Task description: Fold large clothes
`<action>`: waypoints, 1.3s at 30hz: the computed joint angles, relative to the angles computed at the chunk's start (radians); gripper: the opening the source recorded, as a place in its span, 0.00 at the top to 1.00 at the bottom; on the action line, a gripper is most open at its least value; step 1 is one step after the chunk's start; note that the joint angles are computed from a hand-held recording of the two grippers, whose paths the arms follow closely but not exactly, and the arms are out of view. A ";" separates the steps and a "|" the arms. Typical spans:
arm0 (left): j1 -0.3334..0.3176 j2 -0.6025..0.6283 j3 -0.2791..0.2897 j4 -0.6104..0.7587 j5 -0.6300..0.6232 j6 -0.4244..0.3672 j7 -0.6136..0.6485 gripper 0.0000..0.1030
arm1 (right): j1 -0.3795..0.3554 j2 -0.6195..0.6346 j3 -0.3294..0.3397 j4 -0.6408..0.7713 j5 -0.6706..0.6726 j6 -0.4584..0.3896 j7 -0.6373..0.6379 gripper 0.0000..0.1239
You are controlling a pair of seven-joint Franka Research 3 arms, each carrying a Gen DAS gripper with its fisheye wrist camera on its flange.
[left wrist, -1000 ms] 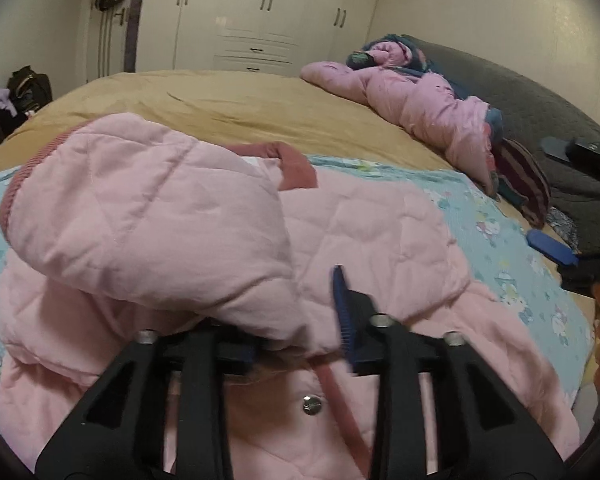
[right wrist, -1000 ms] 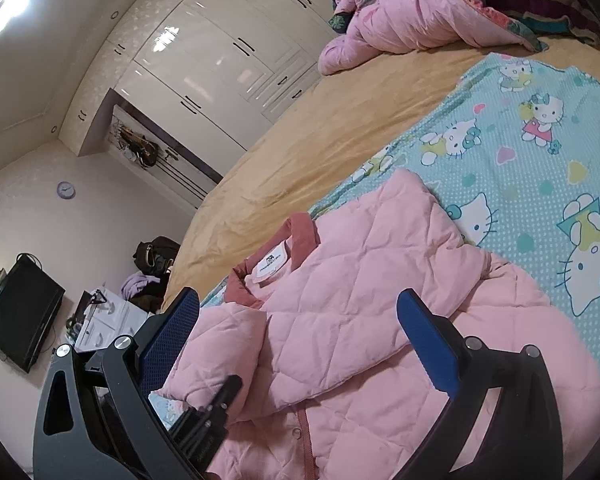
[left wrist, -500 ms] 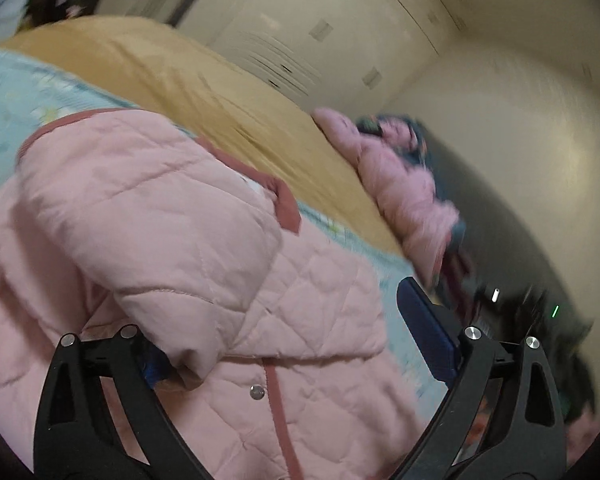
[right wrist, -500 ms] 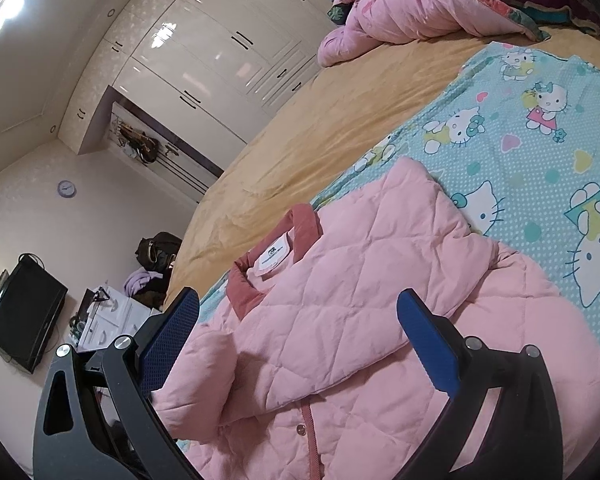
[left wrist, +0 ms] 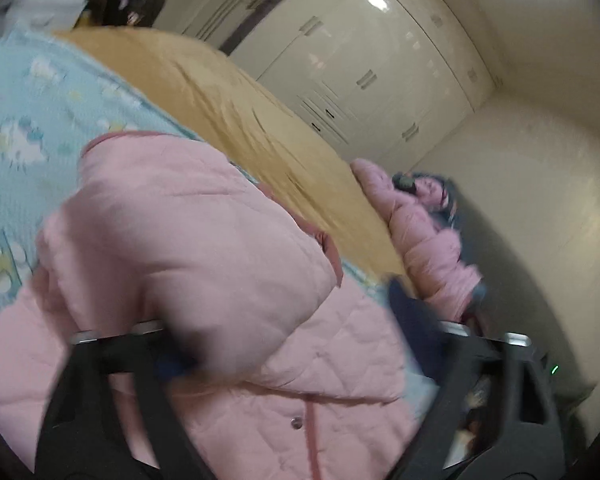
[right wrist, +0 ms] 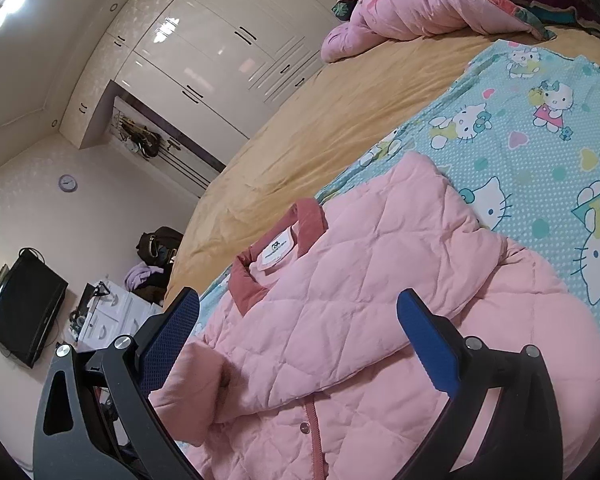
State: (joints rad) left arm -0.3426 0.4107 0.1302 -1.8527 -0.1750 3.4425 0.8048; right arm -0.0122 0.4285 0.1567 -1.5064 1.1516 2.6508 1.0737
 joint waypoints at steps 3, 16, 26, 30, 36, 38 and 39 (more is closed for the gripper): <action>-0.067 0.007 0.074 -0.009 -0.079 0.049 0.027 0.85 | -0.003 -0.001 0.003 0.000 0.009 -0.002 -0.005 0.20; -0.471 0.243 0.506 0.364 -0.179 -0.239 0.610 0.88 | -0.037 -0.009 -0.002 -0.014 0.103 0.020 -0.040 0.20; -0.184 0.369 0.120 0.678 -0.019 -0.693 0.786 0.85 | -0.063 0.000 -0.021 -0.021 0.141 0.035 0.005 0.20; -0.146 0.365 0.069 0.684 0.017 -0.701 0.769 0.85 | -0.071 0.015 -0.012 -0.006 0.144 0.003 0.004 0.20; -0.089 0.344 -0.039 0.661 0.063 -0.695 0.777 0.71 | -0.098 0.073 0.006 0.073 0.151 -0.163 0.034 0.20; -0.078 0.345 -0.062 0.660 0.089 -0.700 0.771 0.69 | -0.101 0.101 0.021 0.127 0.138 -0.237 0.029 0.20; -0.074 0.348 -0.071 0.664 0.106 -0.707 0.769 0.69 | -0.095 0.113 0.024 0.151 0.119 -0.259 0.018 0.20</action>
State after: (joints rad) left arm -0.4161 0.7590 0.0593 -1.1886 -0.0694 2.7359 1.5740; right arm -0.1070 0.5412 0.1805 -1.3556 1.2708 2.3918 1.0920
